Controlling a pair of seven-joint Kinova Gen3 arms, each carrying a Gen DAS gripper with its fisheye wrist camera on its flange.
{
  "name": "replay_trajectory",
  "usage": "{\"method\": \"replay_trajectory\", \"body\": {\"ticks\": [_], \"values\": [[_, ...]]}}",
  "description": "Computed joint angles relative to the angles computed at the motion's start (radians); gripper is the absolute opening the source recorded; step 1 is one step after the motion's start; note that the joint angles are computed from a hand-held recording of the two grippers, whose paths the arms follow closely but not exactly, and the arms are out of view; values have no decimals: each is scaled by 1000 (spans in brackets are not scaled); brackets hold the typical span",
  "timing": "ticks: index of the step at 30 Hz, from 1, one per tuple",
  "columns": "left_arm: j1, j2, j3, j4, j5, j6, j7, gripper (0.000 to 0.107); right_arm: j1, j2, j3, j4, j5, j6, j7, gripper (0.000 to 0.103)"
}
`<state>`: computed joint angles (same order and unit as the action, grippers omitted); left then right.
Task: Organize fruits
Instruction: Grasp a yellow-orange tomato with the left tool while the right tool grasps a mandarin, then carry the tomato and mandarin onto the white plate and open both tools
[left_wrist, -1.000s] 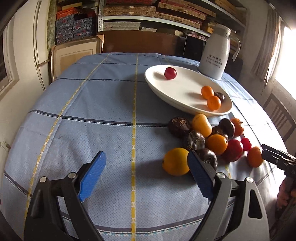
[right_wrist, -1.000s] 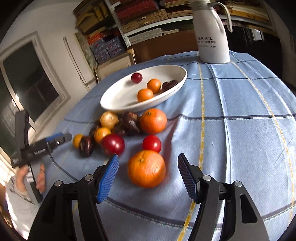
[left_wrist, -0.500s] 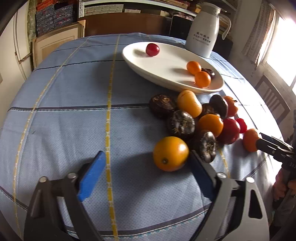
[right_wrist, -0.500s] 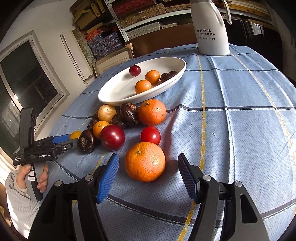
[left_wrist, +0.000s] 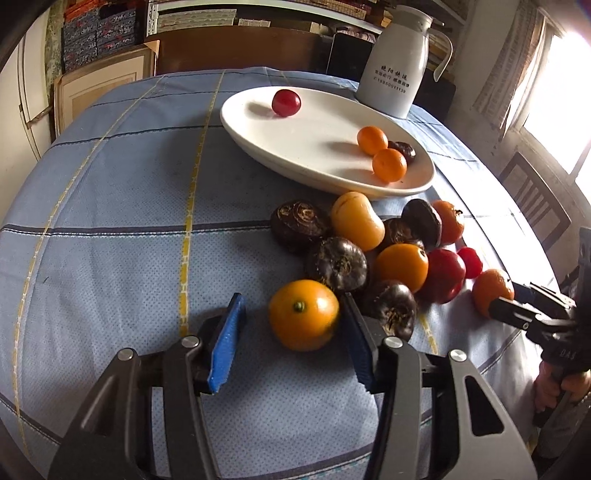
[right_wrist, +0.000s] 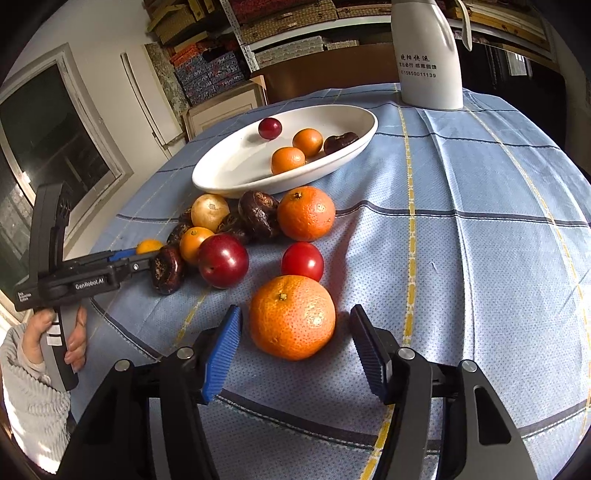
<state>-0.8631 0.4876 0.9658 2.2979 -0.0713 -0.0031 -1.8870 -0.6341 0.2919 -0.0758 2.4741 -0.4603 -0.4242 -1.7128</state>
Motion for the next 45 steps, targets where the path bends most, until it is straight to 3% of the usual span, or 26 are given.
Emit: {"method": "replay_trajectory", "body": {"ticks": [5, 11, 18, 22, 25, 28, 31, 35, 39, 42, 45], "values": [[-33, 27, 37, -3, -8, 10, -14, 43, -89, 3, 70, -29, -119, 45, 117, 51], [-36, 29, 49, 3, -4, 4, -34, 36, -79, 4, 52, -27, -130, 35, 134, 46], [-112, -4, 113, 95, -70, -149, 14, 36, 66, 7, -59, 20, 76, -48, -58, 46], [-171, 4, 151, 103, -127, -171, 70, 36, 173, 11, -123, 60, 231, -138, -193, 46], [-151, -10, 147, 48, -149, -135, 118, 36, 153, -27, -66, 29, 236, -112, -179, 46], [-81, -38, 98, -8, -189, -131, 197, 36, 173, -53, -32, -58, 228, -37, -133, 46], [58, -54, -10, -93, -214, -113, 275, 36, 184, -27, 3, -173, 223, 44, -96, 46], [243, -21, -157, -210, -122, -63, 212, 36, 199, 51, 21, -345, 229, 157, -70, 46], [408, 14, -306, -302, -122, -24, 233, 36, 124, 136, 129, -515, 200, 292, -13, 46], [430, 61, -319, -350, -99, 5, 202, 36, 89, 197, 196, -617, 206, 392, -40, 46], [411, 91, -298, -372, -75, 38, 153, 37, 125, 246, 181, -683, 233, 443, -83, 47]]}}
